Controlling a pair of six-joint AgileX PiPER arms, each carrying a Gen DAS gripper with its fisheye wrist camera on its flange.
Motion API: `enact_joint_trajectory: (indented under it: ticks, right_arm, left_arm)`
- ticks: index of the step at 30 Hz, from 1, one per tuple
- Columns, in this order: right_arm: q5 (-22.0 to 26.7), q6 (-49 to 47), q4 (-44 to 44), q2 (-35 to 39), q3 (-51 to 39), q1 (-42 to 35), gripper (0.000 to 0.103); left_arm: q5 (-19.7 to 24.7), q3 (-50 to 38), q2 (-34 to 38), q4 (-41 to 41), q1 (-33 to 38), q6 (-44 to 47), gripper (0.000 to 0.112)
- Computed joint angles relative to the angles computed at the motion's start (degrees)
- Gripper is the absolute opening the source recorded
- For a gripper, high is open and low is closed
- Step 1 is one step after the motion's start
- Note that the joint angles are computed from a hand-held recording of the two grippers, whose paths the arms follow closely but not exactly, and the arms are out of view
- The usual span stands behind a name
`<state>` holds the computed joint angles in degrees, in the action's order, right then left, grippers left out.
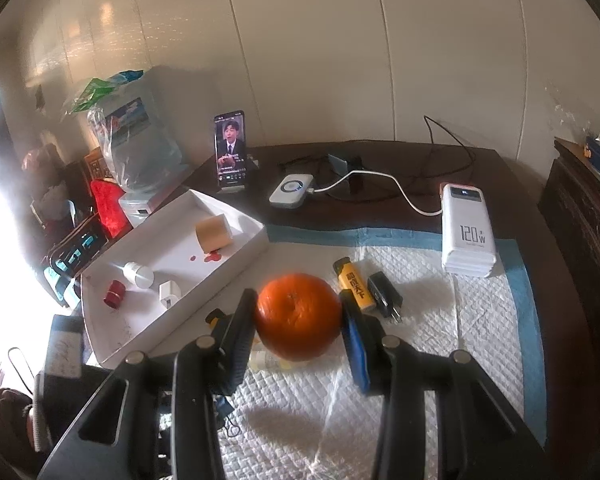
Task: Organize rigid objects
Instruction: 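Lift the clip and the orange and carry both over the white tray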
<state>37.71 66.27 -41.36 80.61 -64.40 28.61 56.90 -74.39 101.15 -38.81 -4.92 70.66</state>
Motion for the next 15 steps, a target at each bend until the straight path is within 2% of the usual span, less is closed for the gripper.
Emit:
enact_joint_trajectory:
  ticks: [4, 7, 15]
  right_arm:
    - [0.4, -1.8, 0.5, -0.3, -2.2, 0.2, 0.040]
    - [0.5, -4.0, 1.4, 0.3, -5.3, 0.6, 0.040]
    - [0.1, -11.9, 6.0, 5.7, -15.9, 0.7, 0.040]
  left_arm:
    - [1.4, -2.1, -2.2, -3.6, 1.9, -0.7, 0.020]
    - [0.7, -5.1, -2.5, -3.9, 2.9, -4.1, 0.020]
    - [-6.2, -16.3, -0.3, 1.6, 4.4, -17.7, 0.020]
